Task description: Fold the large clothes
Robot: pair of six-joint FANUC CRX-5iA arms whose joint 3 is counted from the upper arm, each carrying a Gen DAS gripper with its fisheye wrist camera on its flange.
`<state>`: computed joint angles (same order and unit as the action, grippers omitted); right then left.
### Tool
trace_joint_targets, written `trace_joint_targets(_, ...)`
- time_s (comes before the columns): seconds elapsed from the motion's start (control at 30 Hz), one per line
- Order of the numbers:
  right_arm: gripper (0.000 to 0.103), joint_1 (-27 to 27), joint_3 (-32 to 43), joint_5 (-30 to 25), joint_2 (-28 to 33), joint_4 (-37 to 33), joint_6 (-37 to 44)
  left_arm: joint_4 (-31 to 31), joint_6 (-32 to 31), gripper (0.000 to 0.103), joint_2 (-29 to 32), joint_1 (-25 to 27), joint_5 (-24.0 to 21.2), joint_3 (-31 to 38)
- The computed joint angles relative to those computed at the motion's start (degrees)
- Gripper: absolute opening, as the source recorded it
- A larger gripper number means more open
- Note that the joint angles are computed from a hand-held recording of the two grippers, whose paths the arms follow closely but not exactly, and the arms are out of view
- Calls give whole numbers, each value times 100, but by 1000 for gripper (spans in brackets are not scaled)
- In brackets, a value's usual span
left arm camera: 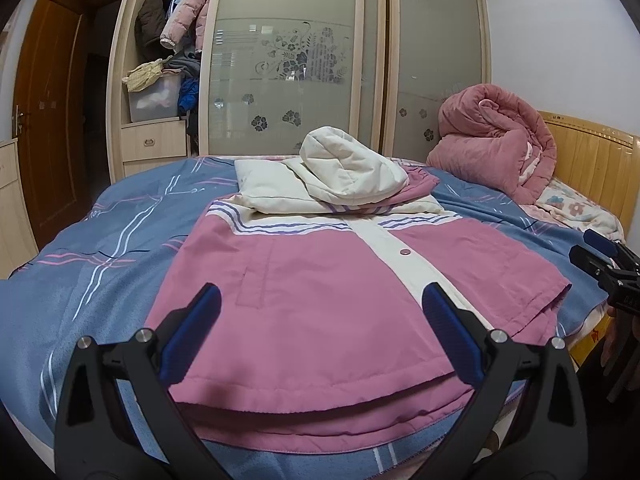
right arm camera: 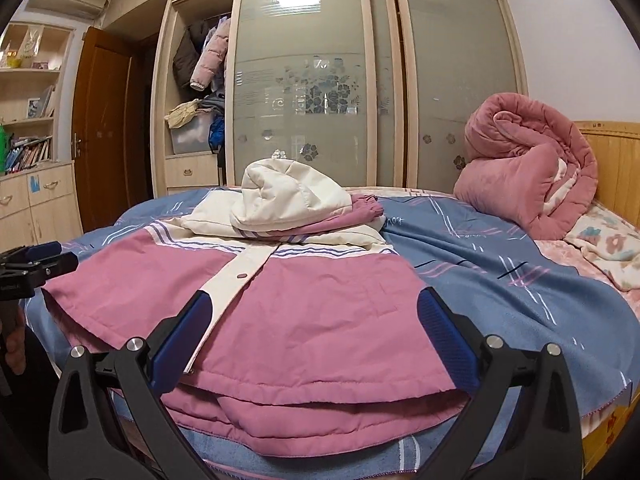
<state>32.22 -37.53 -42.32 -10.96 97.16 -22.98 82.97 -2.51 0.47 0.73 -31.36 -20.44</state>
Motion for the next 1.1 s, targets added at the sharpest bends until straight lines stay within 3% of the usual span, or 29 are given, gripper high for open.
trace_joint_targets(0.23,102,58,-27,-79,-3,60,129,-93,58,101,-39,50,-24,-27)
trace_joint_targets(0.47,102,383,-210,-441,-33,-183,1043,-290,-35,101,-156,180,-82,-141)
trace_joint_targets(0.53,102,539,-313,-623,-15,-262,1511,-533,18,101,-180,263,-132,-158)
trace_joint_targets(0.77,102,1102,-480,-2131,691,-358,3137,-976,-72,101,-339,439,-33,-336)
trace_joint_targets(0.93,102,1098,-384,-2535,1169,-475,3861,-1209,291,101,-253,540,-70,-214)
trace_joint_targets(1.1,102,804,-223,-2659,1430,-154,3836,-1386,645,101,-140,598,-218,-53)
